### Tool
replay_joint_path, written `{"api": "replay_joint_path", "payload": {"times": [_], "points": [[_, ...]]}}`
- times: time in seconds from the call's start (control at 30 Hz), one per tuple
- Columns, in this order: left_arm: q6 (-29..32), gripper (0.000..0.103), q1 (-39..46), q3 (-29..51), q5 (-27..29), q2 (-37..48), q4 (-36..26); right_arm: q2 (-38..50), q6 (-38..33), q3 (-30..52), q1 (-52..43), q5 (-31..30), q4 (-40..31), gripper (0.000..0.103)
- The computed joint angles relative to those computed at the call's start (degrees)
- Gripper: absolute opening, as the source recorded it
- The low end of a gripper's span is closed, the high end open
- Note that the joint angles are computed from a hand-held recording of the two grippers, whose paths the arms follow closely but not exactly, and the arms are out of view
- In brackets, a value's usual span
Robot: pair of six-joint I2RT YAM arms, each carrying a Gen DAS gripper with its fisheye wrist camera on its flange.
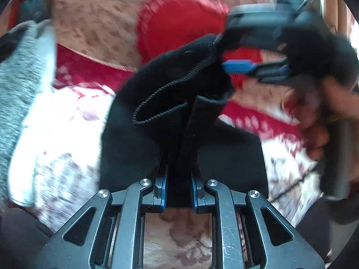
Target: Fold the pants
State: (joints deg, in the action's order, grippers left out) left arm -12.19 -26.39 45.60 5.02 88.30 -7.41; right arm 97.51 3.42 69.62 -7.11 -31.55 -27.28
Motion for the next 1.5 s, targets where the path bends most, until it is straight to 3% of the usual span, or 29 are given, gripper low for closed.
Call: {"api": "replay_joint_path", "payload": {"times": [0.2, 0.5, 0.53, 0.57, 0.67, 0.77, 0.83, 0.93, 1.03, 1.07, 1.13, 1.3, 1.5], "points": [[0.2, 0.015, -3.4, -0.6, -3.7, 1.3, 0.5, -5.4, 1.1, -12.8, -10.6, -9.5, 3.4, 0.053], [-0.3, 0.015, -5.3, -1.4, -5.9, 0.4, 0.0, -1.5, 7.1, -17.3, -6.9, -14.7, 8.7, 0.056], [-0.2, 0.015, -5.5, -1.4, -6.1, 0.2, -0.4, -1.1, 7.9, -17.5, -6.0, -14.8, 10.0, 0.051], [0.1, 0.015, -5.3, -1.9, -6.2, -0.2, -0.3, -0.6, 8.9, -17.8, -5.2, -14.9, 11.5, 0.035], [1.9, 0.015, -4.0, -0.7, -3.2, -2.2, -4.1, -2.8, 7.1, -18.5, -3.0, -10.6, 11.7, 0.015], [5.1, 0.022, -1.5, 1.2, 4.7, -6.1, -10.7, -7.8, 1.3, -18.6, -3.3, -8.0, 7.2, 0.013], [7.0, 0.033, 0.0, 1.7, 7.5, -8.8, -13.6, -10.2, -3.4, -18.1, -5.0, -6.1, 2.6, 0.013], [7.9, 0.033, 0.6, 1.5, 5.2, -10.8, -13.8, -11.4, -10.6, -16.9, -9.3, -3.8, -4.2, 0.013], [7.2, 0.033, 1.7, 3.4, 3.6, -7.0, -13.6, -8.4, -15.4, -15.8, -11.5, 0.7, -7.1, 0.014], [6.8, 0.033, 2.2, 4.1, 3.7, -5.6, -13.6, -6.8, -15.8, -15.6, -11.5, 2.4, -6.9, 0.024], [6.3, 0.033, 2.6, 5.8, 3.6, -3.2, -13.6, -6.2, -13.3, -16.4, -11.9, 5.0, -4.6, 0.034], [5.7, 0.033, 2.4, 11.4, 1.3, 2.5, -14.7, -14.3, -10.3, -18.5, -15.1, 8.5, -1.6, 0.035], [4.1, 0.033, 1.1, 21.2, -1.2, 13.6, -15.5, -17.7, -10.2, -18.9, -10.7, 4.0, -0.3, 0.033]]}}
